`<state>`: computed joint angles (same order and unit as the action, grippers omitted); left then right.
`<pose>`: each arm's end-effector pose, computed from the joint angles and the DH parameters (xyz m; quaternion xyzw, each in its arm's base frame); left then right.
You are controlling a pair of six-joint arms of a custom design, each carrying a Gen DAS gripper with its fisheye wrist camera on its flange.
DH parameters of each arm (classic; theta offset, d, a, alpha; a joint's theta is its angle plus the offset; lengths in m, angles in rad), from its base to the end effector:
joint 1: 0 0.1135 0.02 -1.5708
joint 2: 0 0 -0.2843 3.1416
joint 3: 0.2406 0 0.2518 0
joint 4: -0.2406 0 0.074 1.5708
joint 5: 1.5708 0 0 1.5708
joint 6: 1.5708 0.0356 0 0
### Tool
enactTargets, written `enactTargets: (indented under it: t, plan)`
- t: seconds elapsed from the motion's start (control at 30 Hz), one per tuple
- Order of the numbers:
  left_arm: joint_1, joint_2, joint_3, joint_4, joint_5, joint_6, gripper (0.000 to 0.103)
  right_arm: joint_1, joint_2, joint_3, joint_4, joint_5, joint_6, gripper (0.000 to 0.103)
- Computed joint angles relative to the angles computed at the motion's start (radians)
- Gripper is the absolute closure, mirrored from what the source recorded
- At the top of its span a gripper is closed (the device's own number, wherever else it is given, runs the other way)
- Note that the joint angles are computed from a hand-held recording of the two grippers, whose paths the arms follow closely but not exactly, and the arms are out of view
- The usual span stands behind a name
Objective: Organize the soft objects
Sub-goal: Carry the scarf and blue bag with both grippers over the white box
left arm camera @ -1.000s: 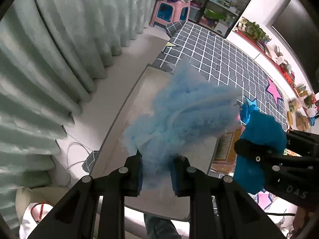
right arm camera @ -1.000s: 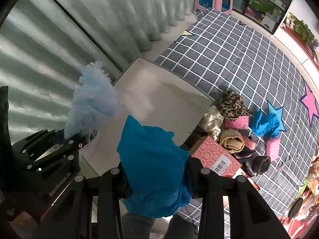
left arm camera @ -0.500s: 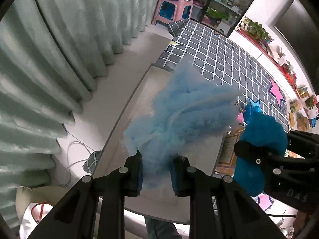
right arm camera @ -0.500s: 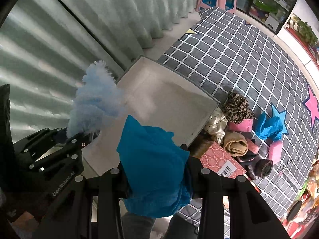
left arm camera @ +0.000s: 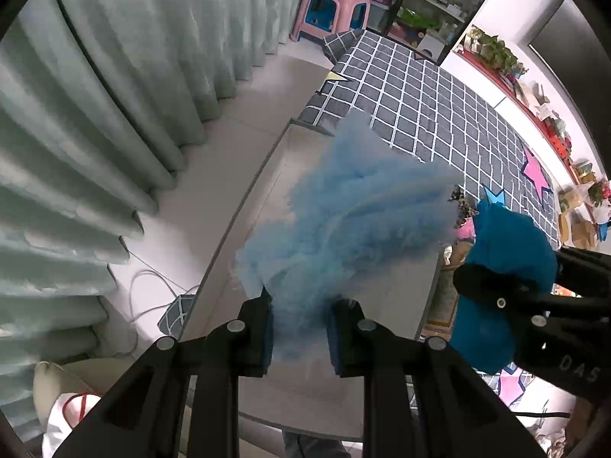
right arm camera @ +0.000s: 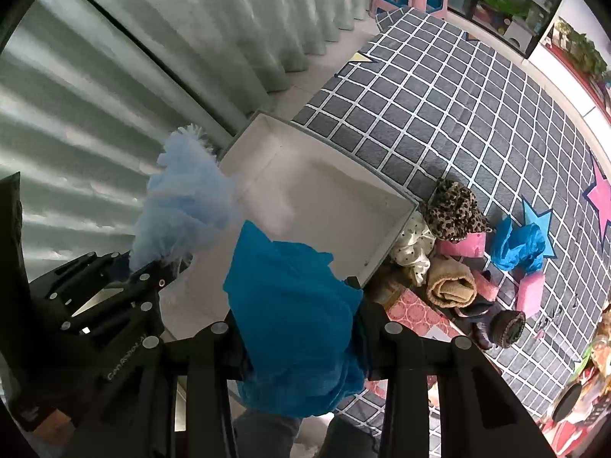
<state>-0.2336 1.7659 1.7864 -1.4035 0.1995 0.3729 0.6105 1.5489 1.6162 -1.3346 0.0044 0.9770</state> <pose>0.3279 -0.0853 0.3504 0.3047 0.9427 -0.0924 0.1000 0.2348 0.1641 0.3695 0.1805 0.9719 0.1063 0.1075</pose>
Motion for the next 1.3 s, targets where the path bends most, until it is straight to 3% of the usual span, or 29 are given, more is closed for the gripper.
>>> enactTargets:
  t: [0.4, 1.3]
  plan:
    - [-0.044, 0.031, -0.036, 0.068, -0.057, -0.023, 0.078, -0.067, 0.021, -0.037, 0.049, -0.044, -0.039, 0.063]
    - [-0.077, 0.100, -0.039, 0.090, -0.100, -0.051, 0.078, -0.134, 0.030, -0.119, 0.120, -0.109, -0.064, 0.063]
